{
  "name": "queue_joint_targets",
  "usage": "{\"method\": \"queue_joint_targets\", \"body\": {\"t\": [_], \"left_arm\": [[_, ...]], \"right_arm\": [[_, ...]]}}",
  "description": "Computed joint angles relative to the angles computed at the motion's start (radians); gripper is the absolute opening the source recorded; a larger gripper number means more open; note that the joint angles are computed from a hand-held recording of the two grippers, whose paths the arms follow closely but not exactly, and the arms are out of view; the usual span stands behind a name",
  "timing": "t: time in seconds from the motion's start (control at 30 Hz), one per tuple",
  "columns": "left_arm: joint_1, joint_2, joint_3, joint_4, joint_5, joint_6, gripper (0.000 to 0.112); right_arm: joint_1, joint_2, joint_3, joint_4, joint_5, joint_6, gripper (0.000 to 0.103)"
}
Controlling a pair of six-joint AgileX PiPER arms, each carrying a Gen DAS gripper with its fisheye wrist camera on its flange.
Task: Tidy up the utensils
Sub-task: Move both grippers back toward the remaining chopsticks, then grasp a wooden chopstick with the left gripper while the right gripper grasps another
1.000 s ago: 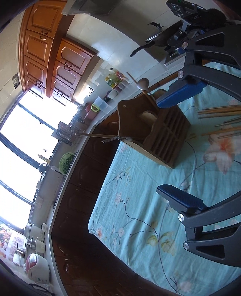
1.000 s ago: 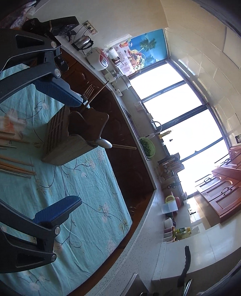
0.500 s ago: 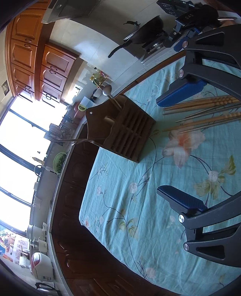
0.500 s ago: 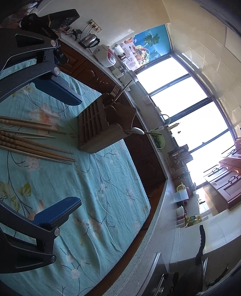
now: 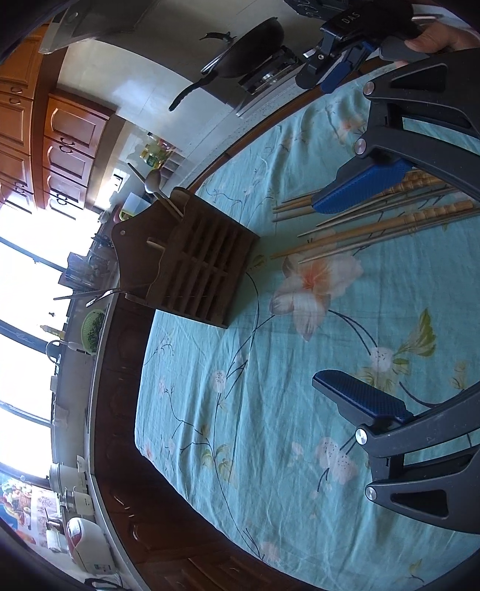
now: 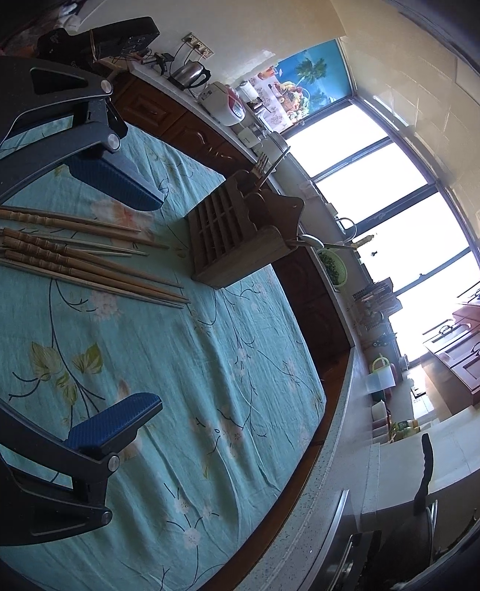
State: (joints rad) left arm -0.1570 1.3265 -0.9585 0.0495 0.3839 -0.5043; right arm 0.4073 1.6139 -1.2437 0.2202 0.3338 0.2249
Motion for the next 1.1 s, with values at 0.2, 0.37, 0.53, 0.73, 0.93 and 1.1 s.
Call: {"method": "queue_joint_targets", "body": {"t": [0.2, 0.37, 0.53, 0.73, 0.93, 1.1], "left_arm": [[-0.023, 0.060, -0.058, 0.072, 0.049, -0.058, 0.087], [-0.014, 0.093, -0.084, 0.068, 0.071, -0.061, 0.087], [0.012, 0.120, -0.098, 0.023, 0.079, -0.026, 0.087], [0.039, 0.152, -0.123, -0.041, 0.079, 0.041, 0.087], [0.043, 0.186, -0.141, -0.110, 0.075, 0.115, 0.087], [0.030, 0.236, -0.188, -0.130, 0.085, 0.143, 0.087]], "right_arm": [[0.029, 0.067, -0.077, -0.134, 0.062, 0.095, 0.091], [0.045, 0.187, -0.214, -0.090, 0.173, 0.016, 0.062], [0.090, 0.336, -0.391, -0.110, 0.323, -0.025, 0.049], [0.117, 0.388, -0.441, -0.224, 0.407, 0.007, 0.025], [0.066, 0.277, -0.295, -0.234, 0.399, -0.044, 0.024], [-0.040, 0.200, -0.204, -0.091, 0.367, -0.130, 0.032]]}}
